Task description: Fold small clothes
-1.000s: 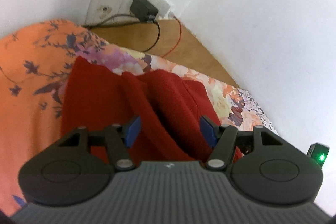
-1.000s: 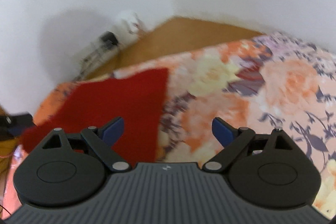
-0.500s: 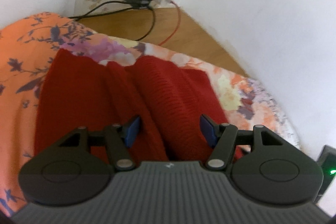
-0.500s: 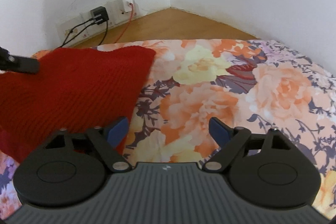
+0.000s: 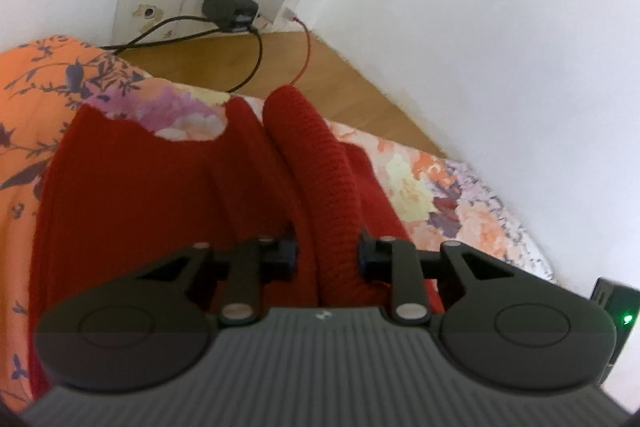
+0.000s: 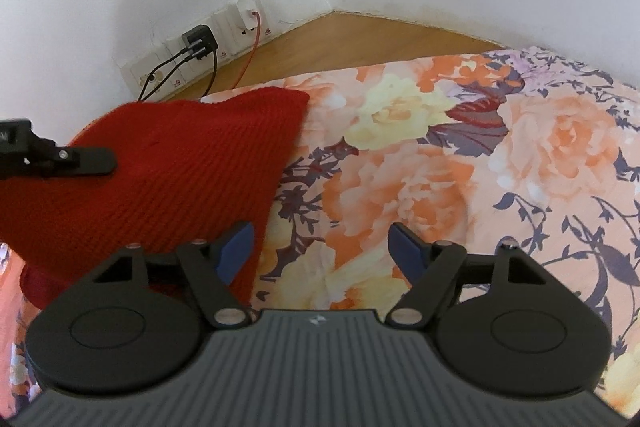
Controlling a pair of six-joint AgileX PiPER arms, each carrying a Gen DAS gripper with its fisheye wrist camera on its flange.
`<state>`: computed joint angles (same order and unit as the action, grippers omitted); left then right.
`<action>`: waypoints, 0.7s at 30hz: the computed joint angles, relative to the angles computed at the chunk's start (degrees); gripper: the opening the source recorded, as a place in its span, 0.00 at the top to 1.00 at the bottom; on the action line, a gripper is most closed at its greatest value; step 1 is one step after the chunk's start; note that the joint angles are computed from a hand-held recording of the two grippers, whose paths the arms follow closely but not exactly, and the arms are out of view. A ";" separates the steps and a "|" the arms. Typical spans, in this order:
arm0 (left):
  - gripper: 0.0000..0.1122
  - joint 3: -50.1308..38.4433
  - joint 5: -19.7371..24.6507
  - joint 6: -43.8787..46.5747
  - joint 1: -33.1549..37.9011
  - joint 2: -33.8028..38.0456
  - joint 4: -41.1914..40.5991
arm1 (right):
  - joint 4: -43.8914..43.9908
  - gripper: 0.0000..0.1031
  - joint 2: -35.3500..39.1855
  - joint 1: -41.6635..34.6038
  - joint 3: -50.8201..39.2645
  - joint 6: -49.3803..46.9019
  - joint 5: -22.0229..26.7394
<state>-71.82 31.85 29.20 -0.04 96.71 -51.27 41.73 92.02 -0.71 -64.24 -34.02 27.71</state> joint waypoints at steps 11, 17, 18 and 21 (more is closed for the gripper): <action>0.78 3.61 4.62 13.15 10.04 -6.60 -12.09 | 14.10 0.31 -1.86 -1.09 0.81 -10.86 3.43; 0.78 7.19 6.36 15.03 16.70 -6.81 -13.61 | 19.92 0.31 -2.53 1.40 -0.72 -15.07 6.81; 0.78 7.79 6.61 15.64 17.75 -6.57 -13.86 | 20.09 0.31 -2.51 2.15 -0.96 -15.26 7.03; 0.78 9.64 6.81 17.15 19.96 -6.42 -14.18 | 19.71 0.31 -2.27 4.80 -1.55 -15.09 7.08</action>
